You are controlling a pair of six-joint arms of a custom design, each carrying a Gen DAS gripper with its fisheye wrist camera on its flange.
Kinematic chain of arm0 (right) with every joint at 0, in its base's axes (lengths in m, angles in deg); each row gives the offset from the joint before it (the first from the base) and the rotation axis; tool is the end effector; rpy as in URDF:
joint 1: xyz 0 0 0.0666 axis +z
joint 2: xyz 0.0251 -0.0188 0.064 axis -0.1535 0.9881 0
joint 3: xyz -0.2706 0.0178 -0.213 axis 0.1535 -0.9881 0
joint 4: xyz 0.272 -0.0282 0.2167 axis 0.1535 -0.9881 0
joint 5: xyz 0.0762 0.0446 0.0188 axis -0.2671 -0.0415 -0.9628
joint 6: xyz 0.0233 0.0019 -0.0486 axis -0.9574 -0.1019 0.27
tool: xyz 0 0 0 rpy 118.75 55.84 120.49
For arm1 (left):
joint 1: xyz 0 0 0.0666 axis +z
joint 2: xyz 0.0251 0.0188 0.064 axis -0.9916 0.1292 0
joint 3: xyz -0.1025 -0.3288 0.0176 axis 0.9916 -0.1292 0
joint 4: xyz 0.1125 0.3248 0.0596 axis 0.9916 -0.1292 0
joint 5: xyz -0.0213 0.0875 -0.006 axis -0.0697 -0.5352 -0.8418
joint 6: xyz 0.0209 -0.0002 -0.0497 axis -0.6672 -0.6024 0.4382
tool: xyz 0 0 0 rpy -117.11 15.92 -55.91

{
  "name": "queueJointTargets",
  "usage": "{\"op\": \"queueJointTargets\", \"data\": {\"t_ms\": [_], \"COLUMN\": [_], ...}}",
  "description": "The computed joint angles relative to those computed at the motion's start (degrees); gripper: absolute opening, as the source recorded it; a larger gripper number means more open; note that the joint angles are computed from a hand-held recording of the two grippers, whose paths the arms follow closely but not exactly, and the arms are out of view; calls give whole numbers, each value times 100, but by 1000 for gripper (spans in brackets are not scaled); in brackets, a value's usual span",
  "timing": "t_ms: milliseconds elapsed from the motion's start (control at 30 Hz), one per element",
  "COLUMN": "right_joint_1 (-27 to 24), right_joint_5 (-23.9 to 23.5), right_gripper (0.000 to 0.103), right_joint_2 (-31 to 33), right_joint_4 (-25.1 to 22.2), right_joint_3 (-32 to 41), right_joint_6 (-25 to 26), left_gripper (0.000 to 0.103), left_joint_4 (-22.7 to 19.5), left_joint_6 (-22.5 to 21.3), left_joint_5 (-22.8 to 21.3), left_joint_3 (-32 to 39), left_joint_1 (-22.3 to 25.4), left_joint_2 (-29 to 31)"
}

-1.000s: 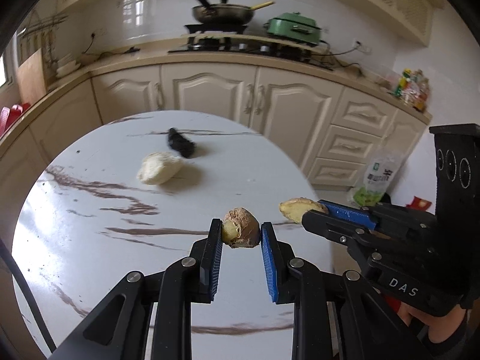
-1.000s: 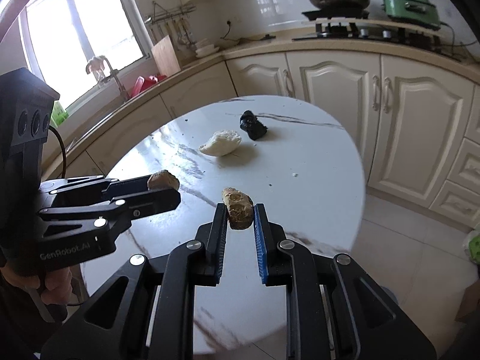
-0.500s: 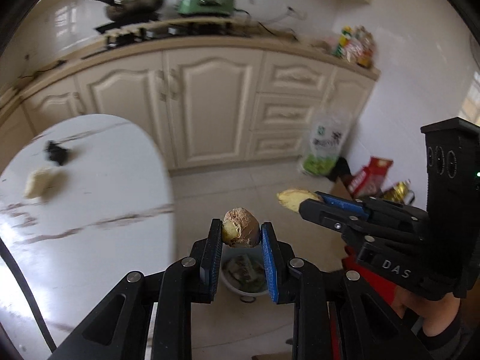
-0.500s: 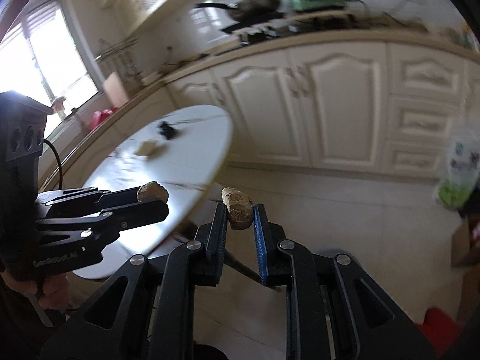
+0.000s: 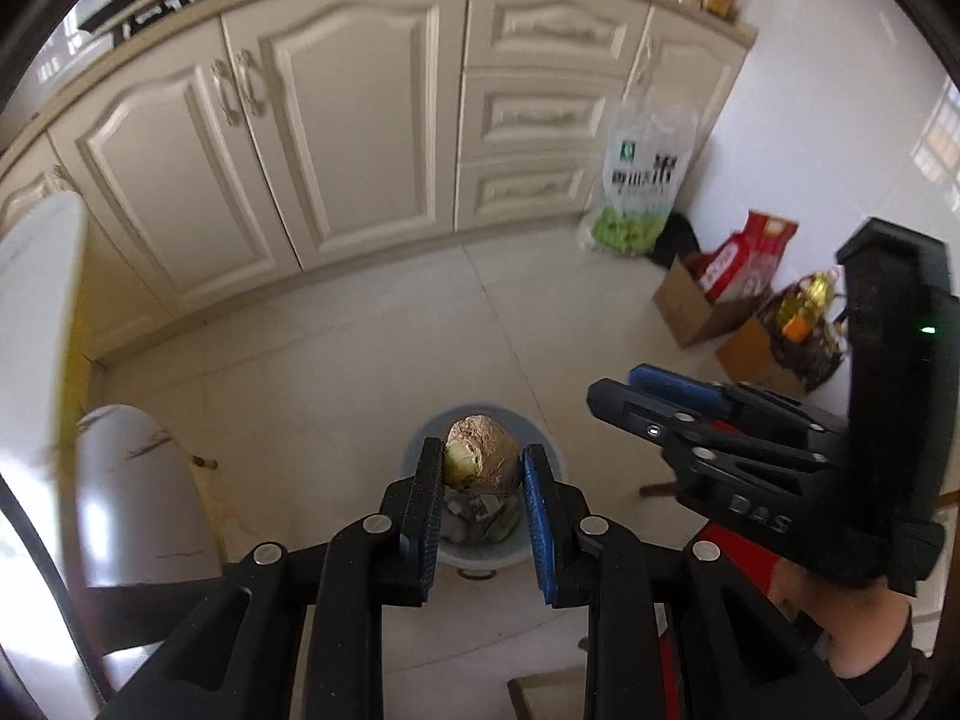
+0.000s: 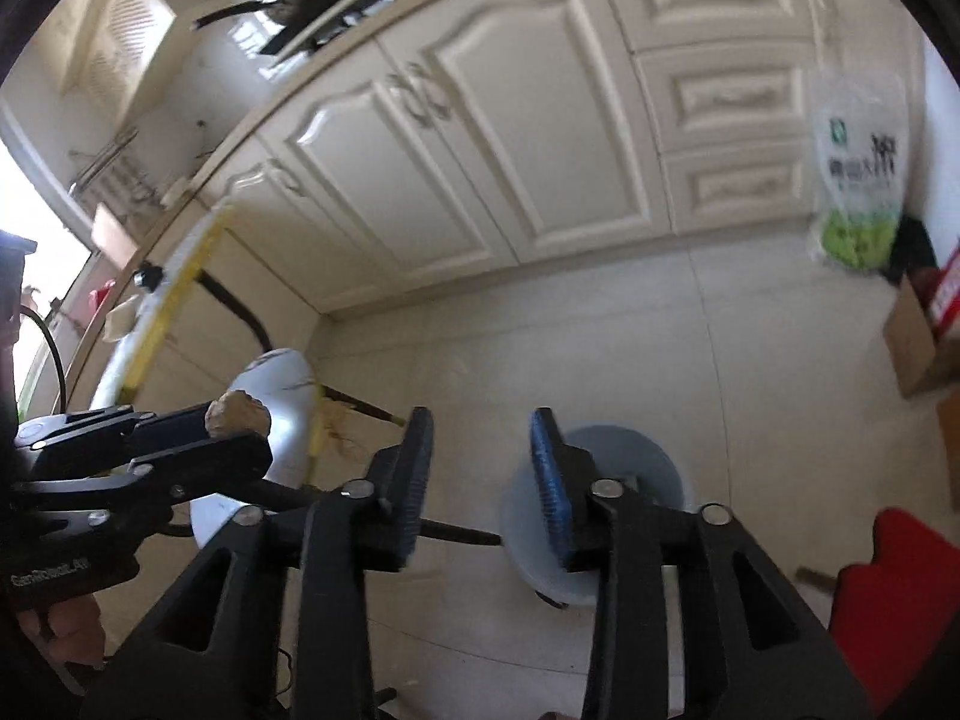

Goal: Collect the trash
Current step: 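Carry both ginger pieces to the blue bin and open both tools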

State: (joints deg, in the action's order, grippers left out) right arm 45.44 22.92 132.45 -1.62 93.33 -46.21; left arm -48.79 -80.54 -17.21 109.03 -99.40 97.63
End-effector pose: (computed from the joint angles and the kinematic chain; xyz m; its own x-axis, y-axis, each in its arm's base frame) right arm 0.2721 0.3509 0.3824 -0.6829 0.5600 -0.4691 0.3492 0.8143 0.4638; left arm 0.4169 -0.1383 0.4882 -0.6060 0.6608 -0.4428 0.7650 0.6367 -0.0969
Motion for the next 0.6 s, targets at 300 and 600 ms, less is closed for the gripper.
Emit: {"op": "queueJointTargets", "data": {"t_ms": [300,600], "right_joint_1": [228,510], "right_joint_5": [215,632], "right_gripper": [55,59], "right_joint_2": [-380,-422], "right_joint_4": [28,-313], "right_joint_3": [-645,-328], "right_joint_6": [-630,-878], "left_gripper": [37,74], "left_joint_4": [90,450], "left_joint_6": [512,736], "left_joint_5": [-571,-706], "left_joint_3": [720,95], "left_joint_1": [-699,-774], "left_joint_2": [871,205]}}
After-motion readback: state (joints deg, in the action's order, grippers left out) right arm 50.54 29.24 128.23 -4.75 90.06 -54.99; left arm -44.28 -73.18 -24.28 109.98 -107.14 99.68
